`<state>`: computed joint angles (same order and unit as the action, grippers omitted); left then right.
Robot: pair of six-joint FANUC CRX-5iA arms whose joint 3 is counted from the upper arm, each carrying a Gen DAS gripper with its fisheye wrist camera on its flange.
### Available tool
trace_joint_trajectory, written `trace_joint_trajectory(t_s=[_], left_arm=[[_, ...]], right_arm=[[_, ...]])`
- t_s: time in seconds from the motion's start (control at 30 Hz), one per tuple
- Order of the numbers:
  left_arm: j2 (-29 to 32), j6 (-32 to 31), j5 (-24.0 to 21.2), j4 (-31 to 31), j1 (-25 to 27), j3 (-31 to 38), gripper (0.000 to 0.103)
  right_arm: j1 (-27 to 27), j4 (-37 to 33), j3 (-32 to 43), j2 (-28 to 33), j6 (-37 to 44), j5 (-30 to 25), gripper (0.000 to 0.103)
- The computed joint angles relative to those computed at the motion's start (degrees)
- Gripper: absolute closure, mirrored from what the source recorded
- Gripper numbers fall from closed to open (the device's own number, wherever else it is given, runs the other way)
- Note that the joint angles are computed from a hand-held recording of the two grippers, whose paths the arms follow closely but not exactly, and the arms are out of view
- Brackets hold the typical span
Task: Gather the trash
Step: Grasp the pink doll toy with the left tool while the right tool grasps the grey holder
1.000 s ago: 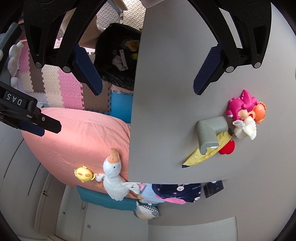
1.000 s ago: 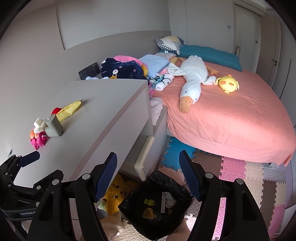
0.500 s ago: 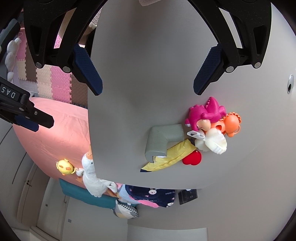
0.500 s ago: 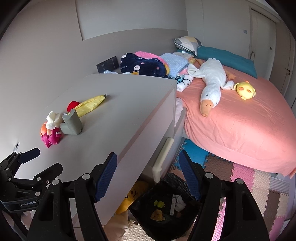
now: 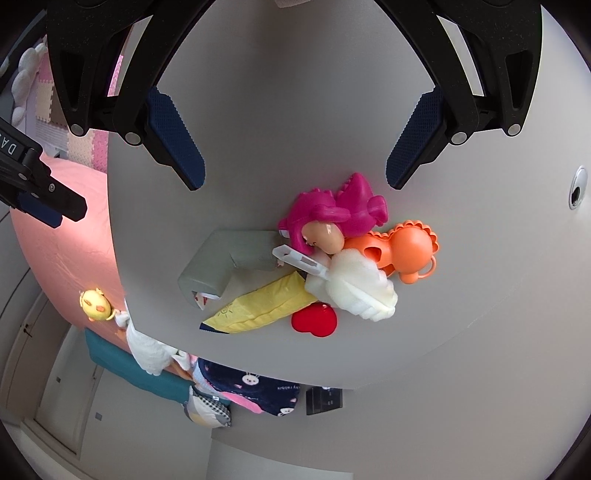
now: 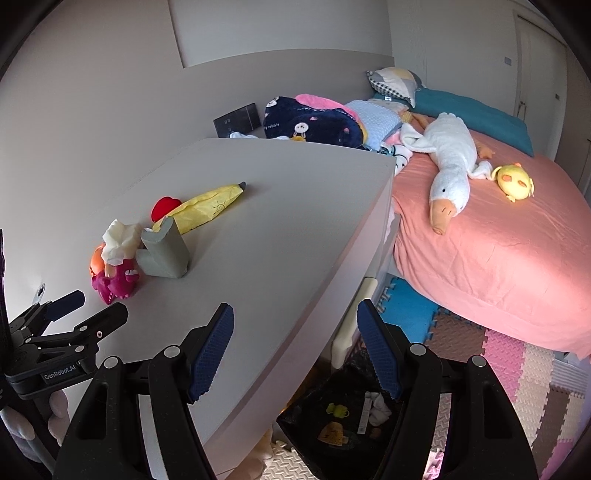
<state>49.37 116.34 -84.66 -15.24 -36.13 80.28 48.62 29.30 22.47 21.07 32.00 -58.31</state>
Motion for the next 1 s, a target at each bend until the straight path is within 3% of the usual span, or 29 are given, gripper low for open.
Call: trace_joint_trajectory(t_s=[0.4,0.57,0.67,0.73,1.0], left_arm=[[3.59,-0.12,-1.99,1.56,2.4,4.36,0.008],[7.32,-0.56,-4.65,2.11,3.1,10.63,0.015],[2.29,0.96,0.83,2.38,3.31,1.02,0.022],[-0.34,1.8,3.81,2.6,3.5,-3.85,0.035],[-2.84,1.87,5.7,3.82,4.03,-8.2,0.035]], right_arm=[[-0.88,-4.27,8.27,5.66,4.37,-0.28,0.033],[-0.87,-5.42,11.18,7.43,5.55,-0.47,0.033],[-0.78,-6.11,12.93,8.43,6.36,-0.6,0.033],[-0.64,-6.5,13.88,8.96,6.75,-0.6,0.033],[-0.17,-9.4,20.69,12.81,10.99,-2.08,0.033]])
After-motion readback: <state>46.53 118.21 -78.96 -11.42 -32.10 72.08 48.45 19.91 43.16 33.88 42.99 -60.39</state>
